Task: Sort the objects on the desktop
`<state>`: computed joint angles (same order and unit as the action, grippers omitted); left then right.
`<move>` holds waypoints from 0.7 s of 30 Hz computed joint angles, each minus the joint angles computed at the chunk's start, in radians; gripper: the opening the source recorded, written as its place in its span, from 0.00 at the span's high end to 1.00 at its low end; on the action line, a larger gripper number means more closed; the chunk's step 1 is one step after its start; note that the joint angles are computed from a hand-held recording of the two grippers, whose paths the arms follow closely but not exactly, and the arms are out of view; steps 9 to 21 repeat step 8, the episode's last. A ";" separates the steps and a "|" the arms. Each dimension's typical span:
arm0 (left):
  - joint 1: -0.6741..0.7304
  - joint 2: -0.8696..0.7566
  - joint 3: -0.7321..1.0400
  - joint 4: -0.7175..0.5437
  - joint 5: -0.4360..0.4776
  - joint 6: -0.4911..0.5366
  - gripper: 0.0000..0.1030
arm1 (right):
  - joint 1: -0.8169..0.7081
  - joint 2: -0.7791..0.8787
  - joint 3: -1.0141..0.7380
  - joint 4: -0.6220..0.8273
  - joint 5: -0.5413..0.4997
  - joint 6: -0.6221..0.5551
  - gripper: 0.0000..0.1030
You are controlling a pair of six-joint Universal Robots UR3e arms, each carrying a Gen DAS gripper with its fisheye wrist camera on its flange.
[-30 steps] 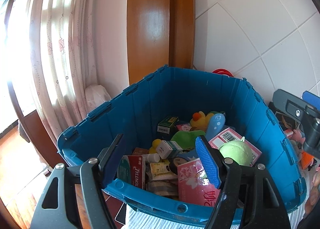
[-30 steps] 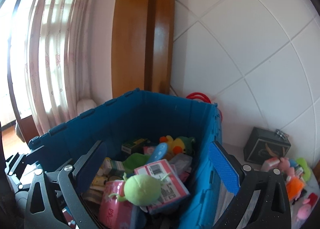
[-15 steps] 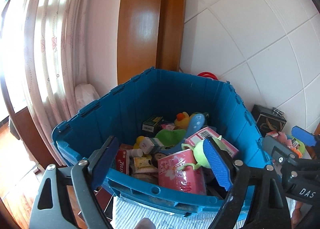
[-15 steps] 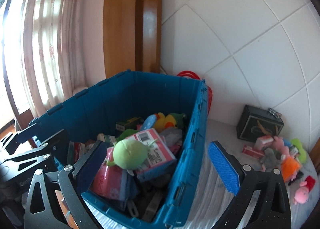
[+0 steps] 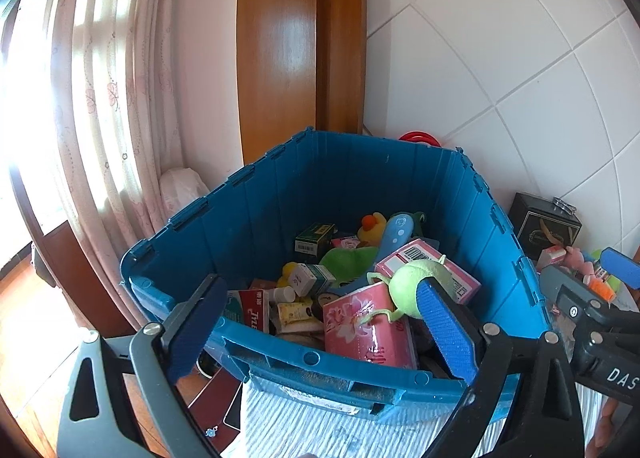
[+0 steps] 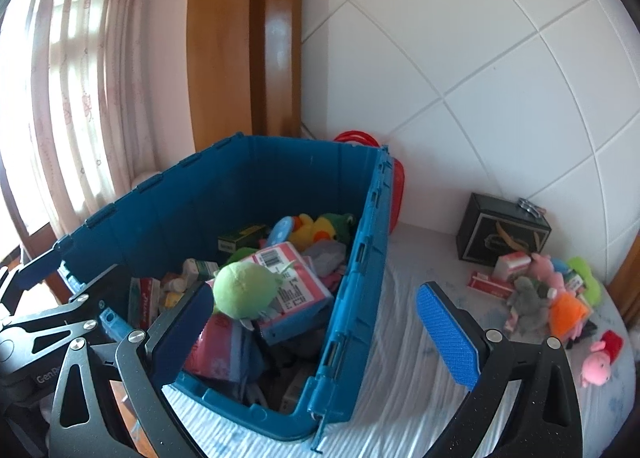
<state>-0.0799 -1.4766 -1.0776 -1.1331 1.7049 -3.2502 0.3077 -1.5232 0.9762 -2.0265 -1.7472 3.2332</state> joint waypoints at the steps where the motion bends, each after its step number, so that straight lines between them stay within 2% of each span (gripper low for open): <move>1: -0.001 0.002 -0.001 0.001 0.002 -0.001 0.06 | 0.000 0.000 0.000 0.000 0.000 0.000 0.00; 8: -0.029 0.023 -0.025 0.035 0.035 0.008 0.06 | -0.003 -0.015 0.019 -0.007 -0.010 0.011 0.00; 21: -0.029 0.023 -0.025 0.035 0.035 0.008 0.06 | -0.003 -0.015 0.019 -0.007 -0.010 0.011 0.00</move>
